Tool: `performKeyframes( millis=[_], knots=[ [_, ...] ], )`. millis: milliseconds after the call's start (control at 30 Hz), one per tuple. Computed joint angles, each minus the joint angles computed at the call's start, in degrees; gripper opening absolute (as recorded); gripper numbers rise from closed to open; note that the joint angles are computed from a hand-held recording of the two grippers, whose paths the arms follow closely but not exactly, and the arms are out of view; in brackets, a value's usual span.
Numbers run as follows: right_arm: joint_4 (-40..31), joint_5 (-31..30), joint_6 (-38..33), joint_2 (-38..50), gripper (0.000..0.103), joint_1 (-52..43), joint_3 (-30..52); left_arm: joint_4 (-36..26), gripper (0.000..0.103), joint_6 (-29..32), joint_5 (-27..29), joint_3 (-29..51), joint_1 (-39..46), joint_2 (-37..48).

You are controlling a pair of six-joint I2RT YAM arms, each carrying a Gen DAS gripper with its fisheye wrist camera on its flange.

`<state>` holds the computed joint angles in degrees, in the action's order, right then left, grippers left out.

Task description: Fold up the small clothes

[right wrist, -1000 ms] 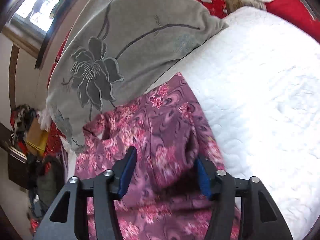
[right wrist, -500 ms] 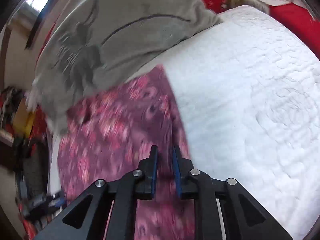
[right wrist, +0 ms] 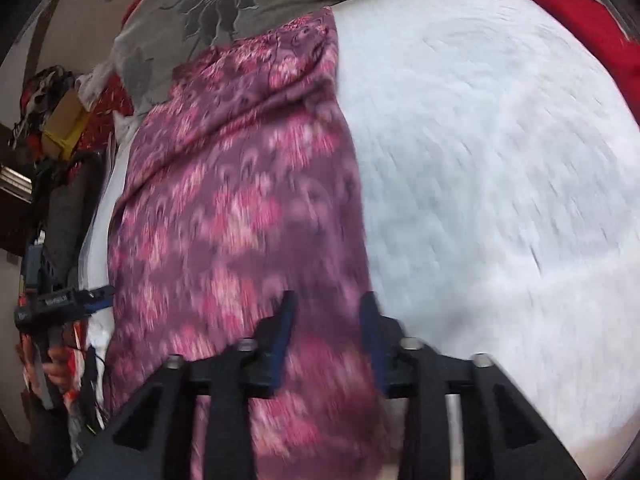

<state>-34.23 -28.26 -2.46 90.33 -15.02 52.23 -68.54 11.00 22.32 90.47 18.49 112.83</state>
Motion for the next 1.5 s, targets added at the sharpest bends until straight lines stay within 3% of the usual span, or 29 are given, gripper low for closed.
performKeyframes(
  millis=[133,233,467,600,667,700,733,767,800,833,967,1100,1167,1267,1333,1500],
  knots=[
    [0.74,-1.06,-5.47,-5.83,0.052,-4.93,-9.41,-2.06,0.048,6.51,-0.08,-4.16,6.38,-3.48],
    [1.09,-5.69,-9.71,-5.71,0.052,-10.99,-14.99,-5.33,0.048,11.5,0.23,-5.52,11.91,-3.83],
    [1.52,-23.96,-18.62,11.54,0.056,-23.87,-17.79,-10.51,0.048,18.91,3.28,-9.96,19.17,-2.33],
    [2.5,-29.6,-21.04,20.27,0.059,-22.75,-17.39,-11.07,0.048,20.71,4.32,-11.69,20.11,-4.2],
    [-1.38,-33.66,-26.34,23.8,0.058,-21.86,-16.59,-11.84,0.048,22.46,4.82,-12.63,20.12,-5.6],
    [-3.25,-34.75,-29.0,23.94,0.058,-21.48,-16.57,-11.69,0.043,23.1,3.9,-13.47,19.67,-6.62],
    [-5.45,-35.38,-32.34,23.06,0.054,-21.15,-16.82,-10.77,0.027,23.19,3.04,-14.43,19.24,-7.62],
    [-7.34,-35.41,-35.28,21.44,0.041,-21.06,-17.29,-9.54,0.019,23.19,1.75,-15.74,18.63,-9.11],
    [-8.24,-35.25,-36.49,18.88,0.019,-20.48,-17.85,-8.47,0.007,23.4,0.49,-16.8,18.23,-10.43],
    [-10.3,-34.75,-38.34,16.97,0.01,-20.8,-17.72,-8.14,0.004,23.52,0.1,-17.23,18.29,-11.04],
    [-18.12,-34.57,-42.01,7.5,0.006,-22.76,-16.14,-12.42,0.003,25.9,4.59,-14.49,20.96,-10.02],
    [-25.1,-39.26,-43.31,1.81,0.005,-24.0,-12.56,-17.81,0.002,26.67,12.98,-9.21,22.68,-7.42],
    [-25.08,-41.73,-40.06,-0.68,0.005,-23.61,-10.78,-19.39,0.002,25.91,16.61,-6.66,22.39,-5.94],
    [-17.94,-44.18,-28.0,-5.41,0.005,-21.17,-9.79,-19.64,0.002,23.91,21.11,-3.52,21.09,-4.43],
    [-10.45,-45.59,-18.69,-6.91,0.005,-19.53,-9.81,-19.61,0.003,21.89,23.71,-0.46,20.1,-2.79],
    [16.93,-44.32,11.2,-9.11,0.006,-13.65,-10.41,-15.81,0.003,12.6,29.17,7.92,16.75,1.85]
  ],
)
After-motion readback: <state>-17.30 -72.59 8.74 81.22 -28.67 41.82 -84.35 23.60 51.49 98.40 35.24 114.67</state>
